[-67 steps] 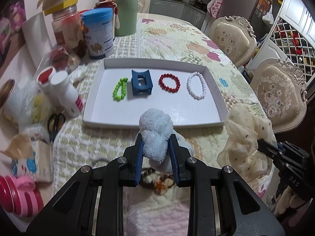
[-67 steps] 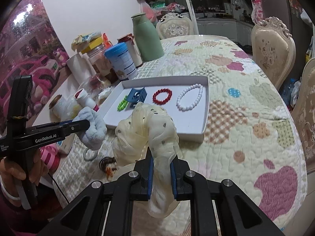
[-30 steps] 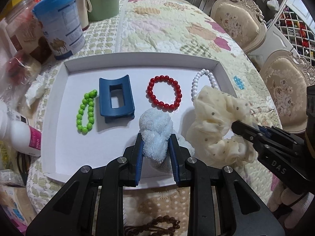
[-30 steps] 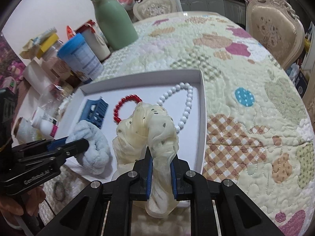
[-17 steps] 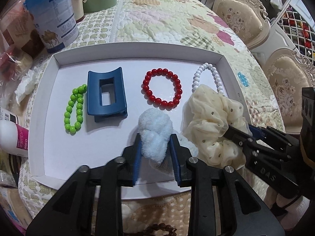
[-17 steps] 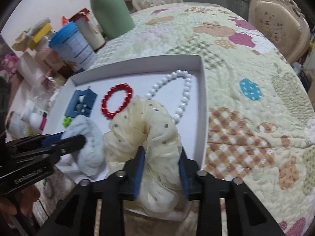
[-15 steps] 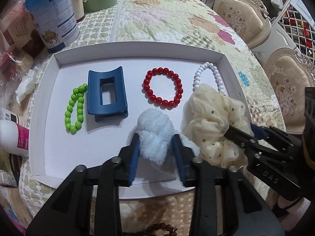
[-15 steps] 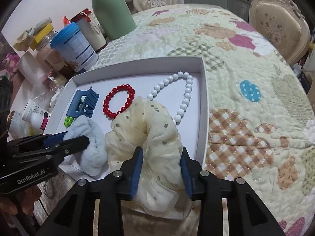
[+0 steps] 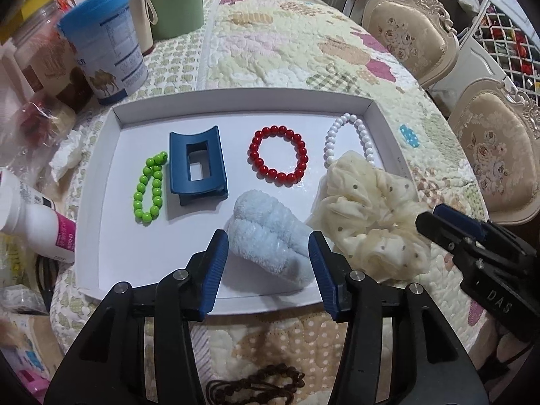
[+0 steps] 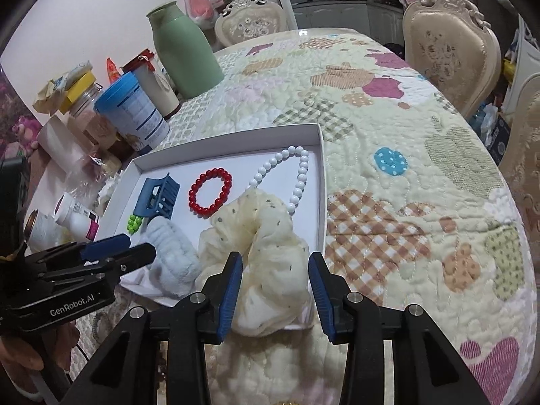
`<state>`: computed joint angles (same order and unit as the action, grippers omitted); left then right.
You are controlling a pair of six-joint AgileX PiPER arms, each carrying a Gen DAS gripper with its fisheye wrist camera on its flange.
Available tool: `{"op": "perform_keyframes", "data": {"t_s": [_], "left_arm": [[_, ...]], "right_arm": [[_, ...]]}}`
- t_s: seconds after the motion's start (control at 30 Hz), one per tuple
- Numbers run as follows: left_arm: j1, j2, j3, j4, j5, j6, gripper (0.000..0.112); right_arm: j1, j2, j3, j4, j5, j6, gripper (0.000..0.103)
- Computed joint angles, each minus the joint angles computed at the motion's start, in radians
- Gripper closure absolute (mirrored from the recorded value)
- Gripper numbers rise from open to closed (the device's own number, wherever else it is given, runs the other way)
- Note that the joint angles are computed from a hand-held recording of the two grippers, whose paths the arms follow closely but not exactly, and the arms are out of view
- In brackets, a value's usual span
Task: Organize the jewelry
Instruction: 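Lower both scrunchies into the white tray and open both tools, then withdraw both tools from the tray toward the remaining hair ties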
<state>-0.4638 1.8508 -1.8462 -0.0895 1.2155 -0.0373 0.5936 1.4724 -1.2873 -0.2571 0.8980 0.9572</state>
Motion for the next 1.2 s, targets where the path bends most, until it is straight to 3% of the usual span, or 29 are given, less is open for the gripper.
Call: {"op": "perform_keyframes", "data": {"t_s": [0.13, 0.43, 1.2], "left_arm": [[-0.014, -0.055, 0.052, 0.026, -0.029, -0.022, 0.063], [-0.038, -0.173, 0.199, 0.037, -0.06, -0.037, 0.063], [-0.113, -0.436, 0.43, 0.119, -0.059, -0.157, 0.063]], "right_arm": [[0.07, 0.002, -0.024, -0.072, 0.073, 0.067, 0.064], [0.182, -0.035, -0.001, -0.135, 0.138, 0.178, 0.064], [0.483, -0.174, 0.086, -0.257, 0.313, 0.416, 0.056]]}}
